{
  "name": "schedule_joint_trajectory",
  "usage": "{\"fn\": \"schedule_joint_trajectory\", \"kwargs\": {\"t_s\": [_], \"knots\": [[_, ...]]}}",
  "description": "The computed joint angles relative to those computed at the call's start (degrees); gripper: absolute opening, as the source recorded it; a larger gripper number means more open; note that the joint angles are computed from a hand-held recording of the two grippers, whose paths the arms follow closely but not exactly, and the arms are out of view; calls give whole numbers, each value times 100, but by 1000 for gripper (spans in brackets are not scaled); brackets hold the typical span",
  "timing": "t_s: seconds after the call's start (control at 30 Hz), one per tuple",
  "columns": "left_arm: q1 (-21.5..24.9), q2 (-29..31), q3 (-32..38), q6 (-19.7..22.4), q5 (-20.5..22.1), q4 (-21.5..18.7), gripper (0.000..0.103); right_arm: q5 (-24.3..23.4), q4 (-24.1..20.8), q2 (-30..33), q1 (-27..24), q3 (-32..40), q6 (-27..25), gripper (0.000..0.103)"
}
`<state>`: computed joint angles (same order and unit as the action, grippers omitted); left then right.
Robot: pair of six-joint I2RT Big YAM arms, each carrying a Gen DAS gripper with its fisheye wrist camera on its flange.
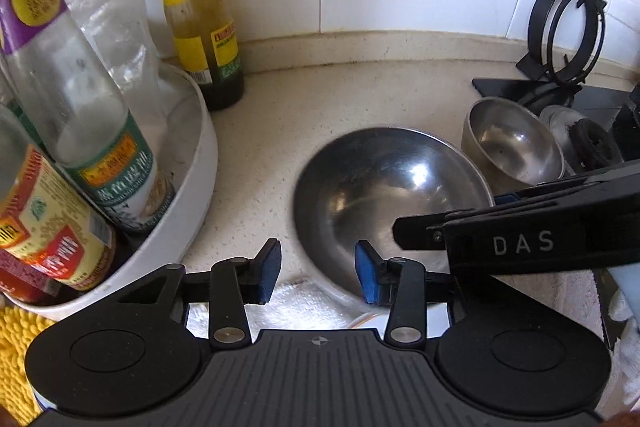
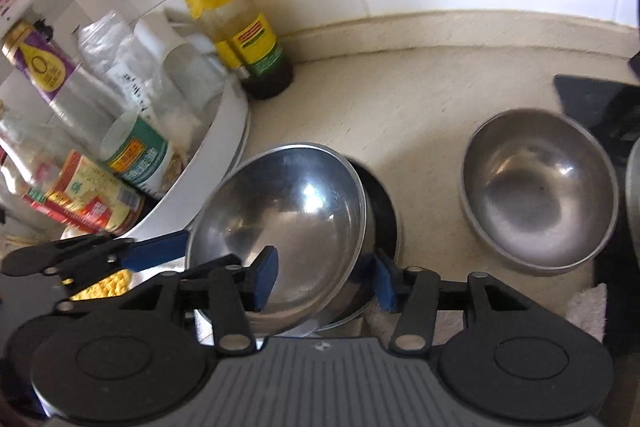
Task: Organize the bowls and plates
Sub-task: 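Carry the steel bowl and lower it into another steel bowl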
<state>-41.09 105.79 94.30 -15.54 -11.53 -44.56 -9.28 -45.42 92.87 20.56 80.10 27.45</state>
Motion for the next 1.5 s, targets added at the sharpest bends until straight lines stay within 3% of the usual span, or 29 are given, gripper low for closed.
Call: {"fn": "schedule_joint_trajectory", "kwargs": {"t_s": [0.13,0.43,0.63,0.83,1.03,1.2,1.33,1.5], "knots": [[54,-138,-112,111,85,209,55,235,24,-61,13,-16,153,74],[174,-294,-299,363,352,340,63,490,-53,-317,-26,-194,205,75],[226,-448,-469,327,625,589,63,590,-55,-579,-201,-344,294,75],[164,-336,-221,265,883,548,64,681,-189,-761,-487,-285,-3,75],[-52,-131,260,-43,1244,498,66,756,-606,-769,-1044,4,-575,76],[-361,401,984,-439,1396,239,68,318,-860,-523,-1525,245,-947,76],[-515,967,1620,-1179,1654,-139,66,-262,-950,-290,-1795,405,-1325,76],[-665,1318,1947,-2142,1481,-161,66,-850,-1231,162,-1981,794,-2049,76]]}}
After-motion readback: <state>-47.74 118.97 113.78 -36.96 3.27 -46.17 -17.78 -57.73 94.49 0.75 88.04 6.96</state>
